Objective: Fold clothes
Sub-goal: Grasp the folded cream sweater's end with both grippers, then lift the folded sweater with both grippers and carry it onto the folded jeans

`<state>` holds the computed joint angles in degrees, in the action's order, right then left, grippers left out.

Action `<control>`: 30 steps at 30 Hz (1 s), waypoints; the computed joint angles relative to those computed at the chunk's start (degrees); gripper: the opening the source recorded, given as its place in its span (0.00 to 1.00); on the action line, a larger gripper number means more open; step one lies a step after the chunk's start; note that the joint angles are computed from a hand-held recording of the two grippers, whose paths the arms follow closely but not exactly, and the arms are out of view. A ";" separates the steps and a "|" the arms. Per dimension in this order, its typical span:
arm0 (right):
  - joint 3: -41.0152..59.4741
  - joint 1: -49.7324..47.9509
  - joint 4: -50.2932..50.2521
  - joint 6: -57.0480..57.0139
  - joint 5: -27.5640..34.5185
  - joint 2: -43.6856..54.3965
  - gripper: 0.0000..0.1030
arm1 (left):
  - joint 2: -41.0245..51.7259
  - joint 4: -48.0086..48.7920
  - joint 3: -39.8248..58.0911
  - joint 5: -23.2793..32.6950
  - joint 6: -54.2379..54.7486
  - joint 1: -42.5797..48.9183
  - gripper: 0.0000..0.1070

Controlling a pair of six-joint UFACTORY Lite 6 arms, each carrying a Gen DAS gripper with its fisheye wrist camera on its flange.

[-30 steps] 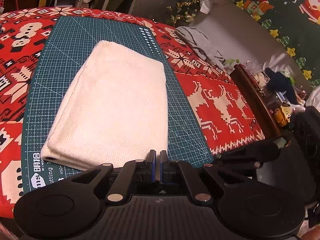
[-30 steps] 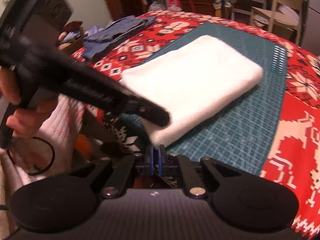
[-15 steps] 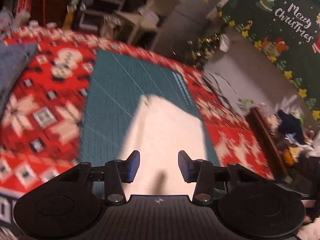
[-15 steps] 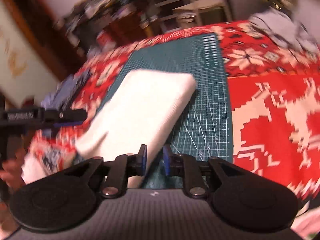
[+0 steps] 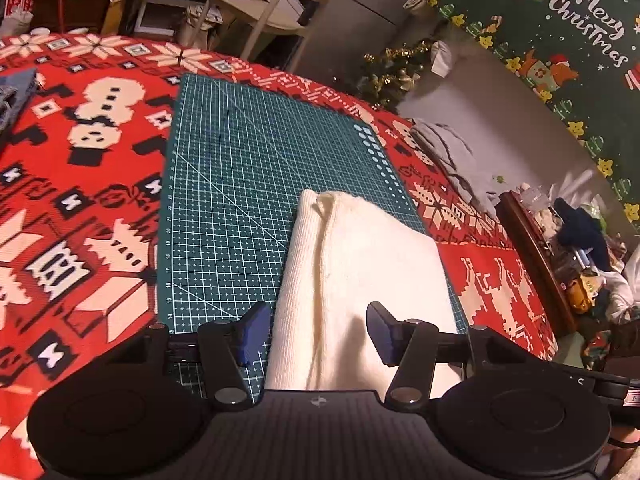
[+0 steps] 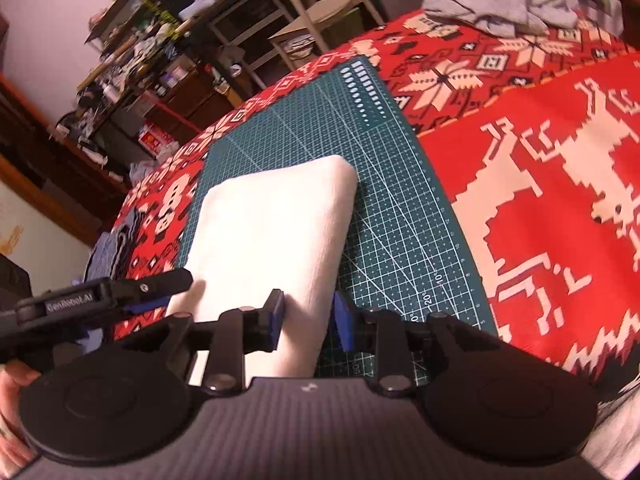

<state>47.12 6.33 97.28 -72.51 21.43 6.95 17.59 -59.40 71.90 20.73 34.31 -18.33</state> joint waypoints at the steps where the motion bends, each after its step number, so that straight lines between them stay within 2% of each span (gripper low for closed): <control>1: 0.39 0.04 0.28 0.25 0.05 0.68 0.33 | 0.53 0.28 0.37 -0.32 -0.25 -0.10 0.47; 6: 3.53 -0.65 0.78 2.99 2.05 4.30 0.33 | 3.43 -4.88 2.29 1.75 4.27 0.57 0.47; 15: 9.52 1.09 -7.85 13.95 0.88 9.10 0.34 | 3.56 -10.08 1.03 5.33 7.75 2.34 0.44; 18: 10.27 2.17 -7.94 12.78 -0.35 9.44 0.26 | 2.56 -10.20 0.02 4.62 7.20 2.03 0.34; 21: 11.15 3.73 -9.05 12.11 -2.26 9.58 0.22 | 0.41 -10.65 -1.86 2.30 6.84 1.01 0.25; 27: 15.01 4.70 -17.96 18.43 -2.90 9.60 0.19 | -4.39 -11.83 -5.47 -0.42 3.90 1.13 0.22; 30: 20.18 6.09 -25.59 25.46 -2.05 11.19 0.19 | -7.58 -6.88 -6.30 -1.19 -2.43 2.59 0.22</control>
<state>67.31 12.42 71.68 -47.05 19.37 18.14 10.02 -66.28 65.60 19.54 31.88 -15.74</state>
